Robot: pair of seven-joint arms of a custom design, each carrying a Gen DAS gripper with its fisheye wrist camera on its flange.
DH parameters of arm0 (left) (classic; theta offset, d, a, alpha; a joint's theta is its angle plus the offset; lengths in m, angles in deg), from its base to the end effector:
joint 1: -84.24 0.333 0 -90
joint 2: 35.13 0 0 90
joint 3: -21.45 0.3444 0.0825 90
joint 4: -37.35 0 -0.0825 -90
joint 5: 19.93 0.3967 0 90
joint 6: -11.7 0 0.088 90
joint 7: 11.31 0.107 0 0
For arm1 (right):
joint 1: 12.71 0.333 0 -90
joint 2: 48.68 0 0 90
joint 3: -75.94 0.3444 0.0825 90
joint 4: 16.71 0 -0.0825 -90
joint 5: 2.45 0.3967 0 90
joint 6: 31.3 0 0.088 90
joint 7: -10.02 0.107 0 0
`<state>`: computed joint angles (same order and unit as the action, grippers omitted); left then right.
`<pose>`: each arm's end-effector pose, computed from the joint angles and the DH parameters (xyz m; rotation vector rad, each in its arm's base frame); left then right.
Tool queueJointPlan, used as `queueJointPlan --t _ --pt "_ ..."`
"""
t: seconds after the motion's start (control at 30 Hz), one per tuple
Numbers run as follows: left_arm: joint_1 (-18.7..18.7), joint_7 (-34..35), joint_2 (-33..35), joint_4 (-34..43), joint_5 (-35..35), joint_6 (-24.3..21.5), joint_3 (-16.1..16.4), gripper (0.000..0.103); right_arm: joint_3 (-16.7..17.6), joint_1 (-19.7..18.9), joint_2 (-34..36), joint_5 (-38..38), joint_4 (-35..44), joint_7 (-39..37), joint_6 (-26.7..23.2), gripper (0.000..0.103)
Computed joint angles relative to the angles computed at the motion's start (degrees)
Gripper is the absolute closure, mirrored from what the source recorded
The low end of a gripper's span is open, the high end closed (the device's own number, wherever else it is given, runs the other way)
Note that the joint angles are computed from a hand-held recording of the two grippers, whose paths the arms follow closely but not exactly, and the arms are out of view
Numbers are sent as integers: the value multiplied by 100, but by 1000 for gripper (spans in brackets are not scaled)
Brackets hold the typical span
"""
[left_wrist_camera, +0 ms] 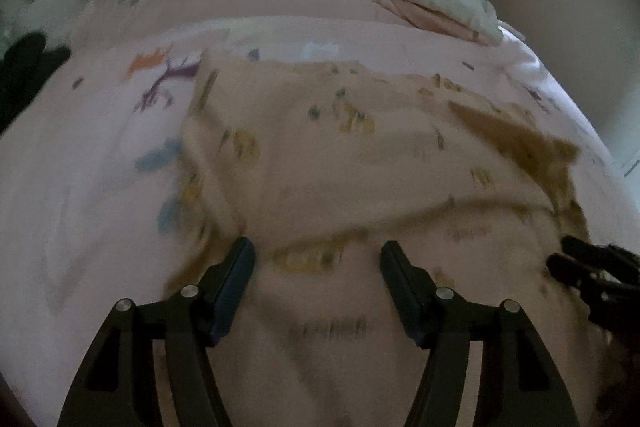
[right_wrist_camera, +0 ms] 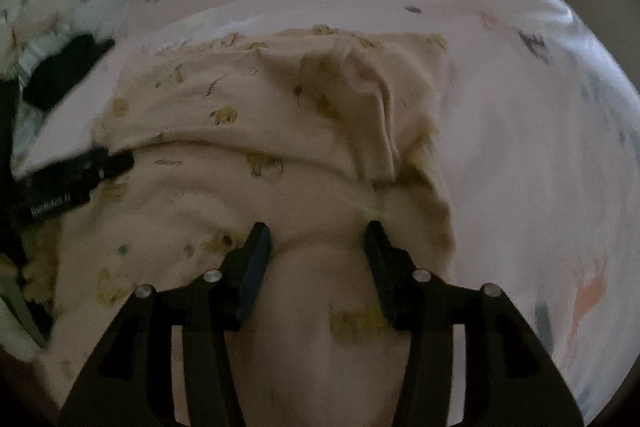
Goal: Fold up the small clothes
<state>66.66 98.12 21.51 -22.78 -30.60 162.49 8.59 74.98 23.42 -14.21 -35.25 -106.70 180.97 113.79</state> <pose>0.7793 -0.3570 0.3181 -1.3466 2.4833 -0.9544 0.6130 0.4421 0.3432 -1.5019 2.2141 -0.4461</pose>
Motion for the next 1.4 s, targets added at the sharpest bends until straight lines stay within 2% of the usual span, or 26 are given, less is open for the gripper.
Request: queueJointPlan --t 0.07,0.13,0.23,0.3,0.33,0.37,0.47,0.53,0.57,0.63,0.67,0.7,0.73,0.83,0.87,0.97,1.03,1.17,1.23,1.33,1.4 --pt "287 243 -270 -525 -239 161 -271 36 -10 46 -203 -72 -353 158 244 53" --pt "367 297 -457 -814 -338 169 -278 35 4 138 -324 -169 -478 171 108 53" --pt "182 303 -870 -1431 -51 377 54 33 74 216 -395 -207 -498 238 -187 51" --pt "39 363 -1240 -2137 234 907 271 29 123 245 -495 -216 -606 360 -260 49" --pt "81 418 -1369 -2409 254 1107 246 28 140 263 -557 -239 -696 463 -241 49" --pt "221 518 -1486 -2662 175 1250 112 28 154 281 -625 -278 -797 566 -209 48" --pt "921 1009 -1675 -3094 -404 1278 -574 28 170 343 -834 -482 -1107 919 -73 47" --pt "1166 1298 -1760 -3237 -696 1183 -787 28 311 285 -905 -394 -1193 841 -134 45" --pt "1142 1421 -1869 -3399 -699 1279 -728 28 333 313 -940 -442 -1233 854 -163 45" --pt "709 1099 -2028 -3632 -335 1581 -189 18 349 375 -1022 -571 -1349 989 -166 45" --pt "665 1136 -2091 -3740 -415 1657 -109 18 366 393 -1072 -592 -1416 1086 -178 43" --pt "798 1238 -2133 -3800 -625 1632 -230 18 403 393 -1116 -546 -1459 1165 -235 41" --pt "981 1191 -2152 -3823 -704 1534 -397 18 439 357 -1195 -477 -1587 1313 -118 40" --pt "1744 1514 -2177 -3769 -1540 908 -1033 18 365 363 -1516 -720 -2163 2257 684 40" --pt "1859 1603 -2217 -3754 -1733 656 -1087 18 321 367 -1622 -851 -2375 2640 1027 40" --pt "2009 1886 -2316 -3653 -2057 -154 -1053 18 219 393 -1809 -1272 -2778 3517 1810 41" --pt "2094 1990 -2370 -3595 -2289 -706 -999 18 219 418 -1837 -1455 -2846 3776 1987 41" --pt "2285 2126 -2270 -3322 -2896 -1781 -950 18 357 405 -1759 -1407 -2731 3619 1983 41" --pt "2387 1979 -2106 -3080 -3286 -2363 -922 18 276 454 -1676 -1529 -2676 3778 2200 41" --pt "2520 1882 -1813 -2690 -3649 -3401 -871 19 -53 661 -1568 -1968 -2630 4346 2734 41" --pt "2387 1969 -1922 -2808 -3719 -3308 -723 23 -306 824 -1447 -2247 -2537 4634 3143 42"
